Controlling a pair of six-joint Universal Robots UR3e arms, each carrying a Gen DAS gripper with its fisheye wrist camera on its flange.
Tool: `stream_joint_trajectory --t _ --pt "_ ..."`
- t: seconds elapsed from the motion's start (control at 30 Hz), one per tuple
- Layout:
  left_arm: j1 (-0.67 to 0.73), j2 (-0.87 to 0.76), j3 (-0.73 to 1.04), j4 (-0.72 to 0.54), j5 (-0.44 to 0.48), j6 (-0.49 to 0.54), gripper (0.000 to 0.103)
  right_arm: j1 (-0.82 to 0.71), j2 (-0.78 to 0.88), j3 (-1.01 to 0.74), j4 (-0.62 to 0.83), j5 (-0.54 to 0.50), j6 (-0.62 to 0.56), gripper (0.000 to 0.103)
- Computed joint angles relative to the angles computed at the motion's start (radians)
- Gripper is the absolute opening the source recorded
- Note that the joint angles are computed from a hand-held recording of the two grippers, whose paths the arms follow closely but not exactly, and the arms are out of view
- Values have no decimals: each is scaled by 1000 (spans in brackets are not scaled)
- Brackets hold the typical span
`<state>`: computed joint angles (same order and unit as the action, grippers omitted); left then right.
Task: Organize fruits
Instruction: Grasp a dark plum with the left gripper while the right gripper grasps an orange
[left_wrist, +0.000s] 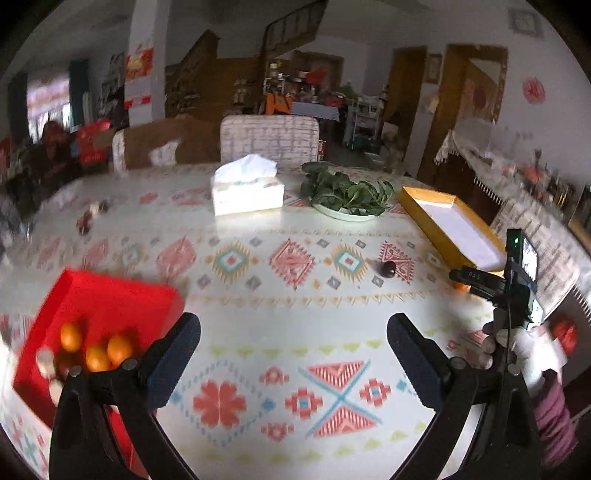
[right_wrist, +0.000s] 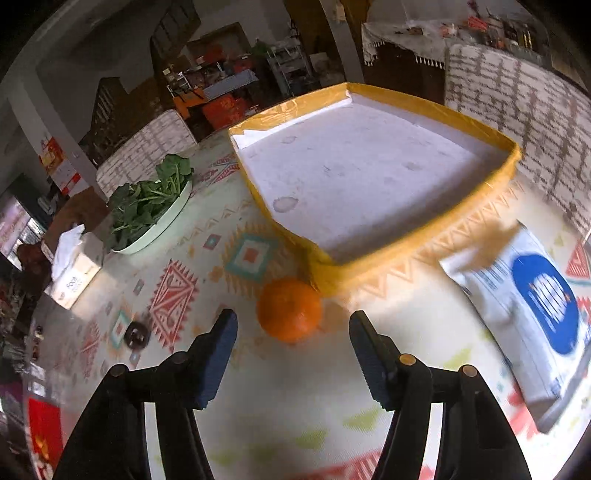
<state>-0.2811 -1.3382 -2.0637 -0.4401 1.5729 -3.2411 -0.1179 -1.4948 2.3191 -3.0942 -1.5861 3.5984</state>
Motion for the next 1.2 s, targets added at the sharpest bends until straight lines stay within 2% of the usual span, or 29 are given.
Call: stream_joint_trajectory --t 0.07,0.13,0.17,0.33,0.4,0.43,0.47,0.67,0.77,0.8,0.83,0.87,0.9,1.03,1.2 --pt "-31 -106 75 10 17 5 101 21 33 -18 -23 -33 3 62" --pt "-34 -205 150 3 -22 7 101 29 33 -12 -36 -59 2 49" --pt "-36 -266 196 -5 -48 2 101 0 31 14 -70 -16 -17 40" --pt "-66 -545 441 -43 -144 -40 100 -77 -19 100 -120 90 -8 39" --pt "-95 -664 572 -66 -160 -46 86 -107 -44 132 -125 147 -6 39" --pt "-106 -700 619 -84 -156 -38 75 -116 -55 143 -123 166 -3 39" --pt "-127 -755 697 -119 -139 -27 71 -123 -54 143 -122 183 -1 39" --pt "-204 -1003 1027 -211 -64 28 71 -193 -68 171 -117 331 -17 39" --pt "-219 -1109 1185 -289 -51 46 70 -193 -65 166 -113 346 -17 39" --pt "-223 -1129 1216 -306 -47 50 64 -192 -65 167 -113 353 -17 39" --pt "-226 -1149 1246 -324 -46 56 49 -192 -64 166 -113 356 -18 39" --pt "-239 -1155 1249 -306 -7 64 41 -189 -61 164 -112 358 -19 39" --pt "-242 -1156 1255 -315 4 67 24 -184 -57 160 -111 356 -19 39" --pt "-215 -1096 1140 -242 -26 32 24 -176 -41 149 -117 353 -21 39" --pt "-162 -913 841 -93 -77 5 24 -192 -29 165 -158 404 -35 39"
